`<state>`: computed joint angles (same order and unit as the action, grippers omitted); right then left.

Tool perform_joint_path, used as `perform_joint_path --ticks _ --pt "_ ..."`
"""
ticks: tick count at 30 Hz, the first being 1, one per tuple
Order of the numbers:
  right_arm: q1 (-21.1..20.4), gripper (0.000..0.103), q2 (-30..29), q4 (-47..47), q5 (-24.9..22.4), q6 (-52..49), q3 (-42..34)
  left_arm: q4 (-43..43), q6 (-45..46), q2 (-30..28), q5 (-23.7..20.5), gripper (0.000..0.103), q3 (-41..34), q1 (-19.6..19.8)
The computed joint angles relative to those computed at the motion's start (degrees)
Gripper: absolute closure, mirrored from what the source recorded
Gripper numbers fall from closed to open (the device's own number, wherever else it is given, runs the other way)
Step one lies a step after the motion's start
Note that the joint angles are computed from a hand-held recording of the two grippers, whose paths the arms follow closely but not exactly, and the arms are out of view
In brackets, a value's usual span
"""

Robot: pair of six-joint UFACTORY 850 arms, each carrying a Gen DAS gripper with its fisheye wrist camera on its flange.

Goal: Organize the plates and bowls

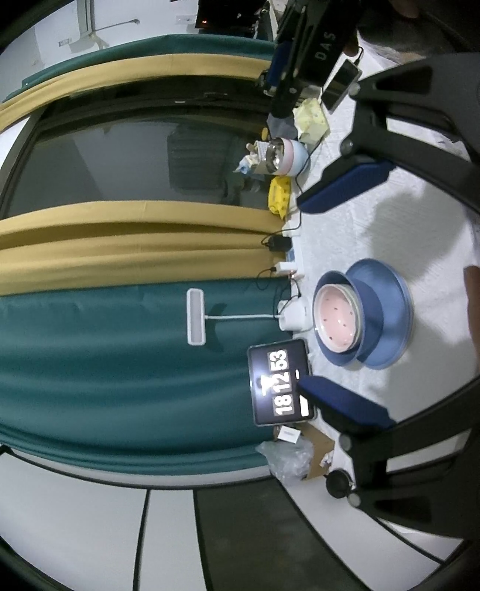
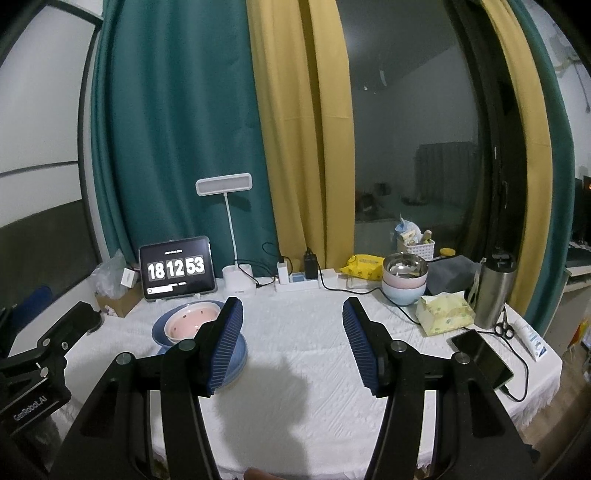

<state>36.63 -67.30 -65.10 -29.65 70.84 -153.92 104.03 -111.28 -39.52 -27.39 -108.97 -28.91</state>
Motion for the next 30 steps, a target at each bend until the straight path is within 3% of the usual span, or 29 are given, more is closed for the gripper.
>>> perform_joint_path --ticks 30 --pt "-0.09 0.043 0.61 -0.71 0.33 1.0 1.17 -0.73 0.67 -0.01 -0.06 0.012 -0.15 -0.1"
